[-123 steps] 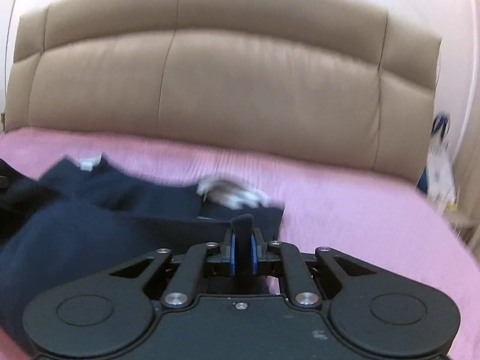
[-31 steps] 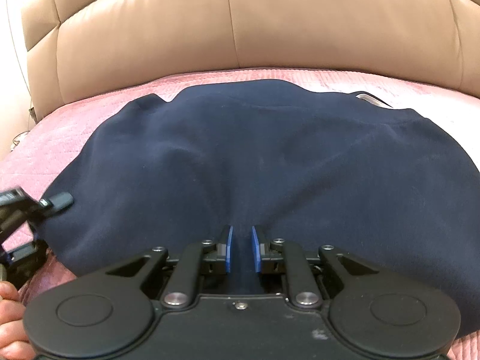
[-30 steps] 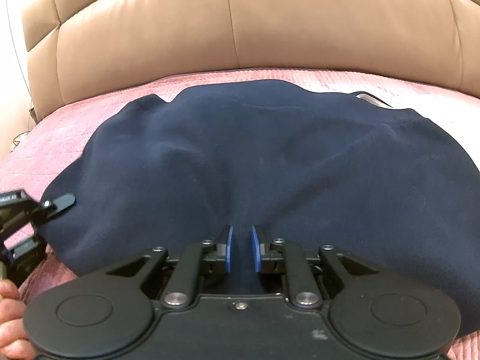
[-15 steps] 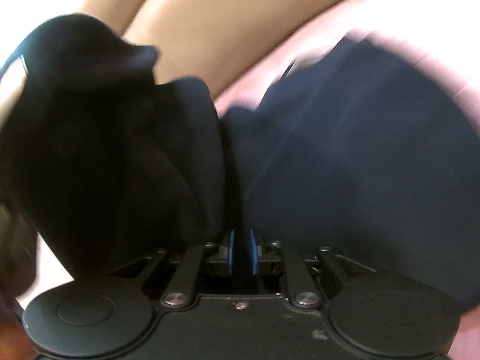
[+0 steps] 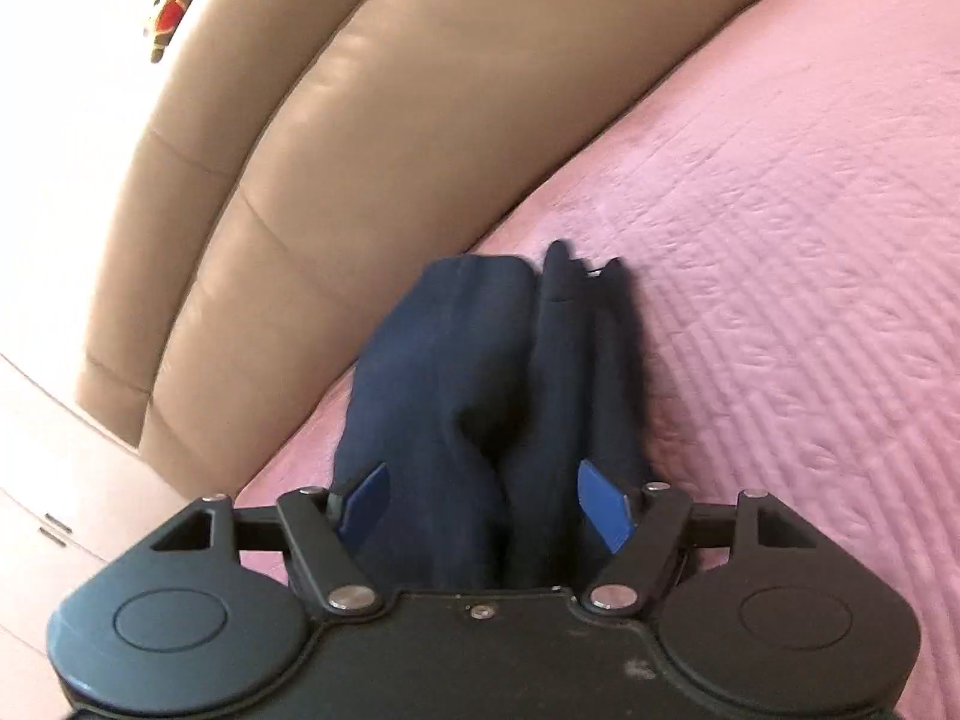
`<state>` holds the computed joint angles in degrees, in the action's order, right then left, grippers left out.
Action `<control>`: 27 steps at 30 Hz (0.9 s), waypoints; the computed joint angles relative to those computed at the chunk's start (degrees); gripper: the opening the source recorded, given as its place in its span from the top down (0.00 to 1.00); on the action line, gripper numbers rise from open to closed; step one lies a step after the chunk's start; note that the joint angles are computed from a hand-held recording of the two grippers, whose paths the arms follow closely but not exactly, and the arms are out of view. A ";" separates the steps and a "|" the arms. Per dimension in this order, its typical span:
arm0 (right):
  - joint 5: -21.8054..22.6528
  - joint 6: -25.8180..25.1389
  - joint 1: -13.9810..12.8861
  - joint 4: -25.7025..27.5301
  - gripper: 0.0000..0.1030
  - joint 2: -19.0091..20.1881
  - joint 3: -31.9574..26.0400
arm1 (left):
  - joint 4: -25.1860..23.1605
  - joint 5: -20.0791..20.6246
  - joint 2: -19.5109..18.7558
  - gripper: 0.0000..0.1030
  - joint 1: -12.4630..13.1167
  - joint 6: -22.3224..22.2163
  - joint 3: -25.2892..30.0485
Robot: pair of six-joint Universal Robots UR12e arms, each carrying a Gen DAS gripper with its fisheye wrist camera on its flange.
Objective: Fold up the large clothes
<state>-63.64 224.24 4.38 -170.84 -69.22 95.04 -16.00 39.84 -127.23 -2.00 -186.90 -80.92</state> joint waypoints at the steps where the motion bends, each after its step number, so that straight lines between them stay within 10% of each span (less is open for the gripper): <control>1: -0.46 -1.34 -0.06 2.73 0.19 0.38 -1.21 | 0.29 -0.36 0.12 0.94 -0.03 -0.91 0.07; 10: 7.70 5.67 -2.07 3.38 0.07 0.74 0.60 | 10.34 -4.67 -0.30 0.93 0.65 -8.49 1.48; 14: 12.60 15.78 -2.66 -4.93 0.01 3.89 -0.40 | 12.05 -1.59 -0.52 0.92 0.92 -8.01 2.97; 19: 14.15 12.76 -1.59 0.56 0.02 7.82 -6.41 | 12.78 4.98 -1.39 0.92 1.12 -13.28 3.46; 21: 14.36 10.14 -1.05 0.79 0.25 8.58 -8.40 | 13.64 6.27 -1.74 0.92 1.16 -15.94 3.87; 22: 12.95 7.36 -0.59 2.65 0.63 8.08 -9.10 | 14.74 6.70 -1.78 0.92 1.22 -17.21 3.80; 27: 2.32 -6.04 1.34 5.63 0.79 4.53 -11.28 | 15.92 10.44 -2.85 0.90 0.47 -20.14 7.08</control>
<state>-61.32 218.20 5.73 -165.21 -64.69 83.76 -0.08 50.28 -130.07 -1.54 -207.04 -73.84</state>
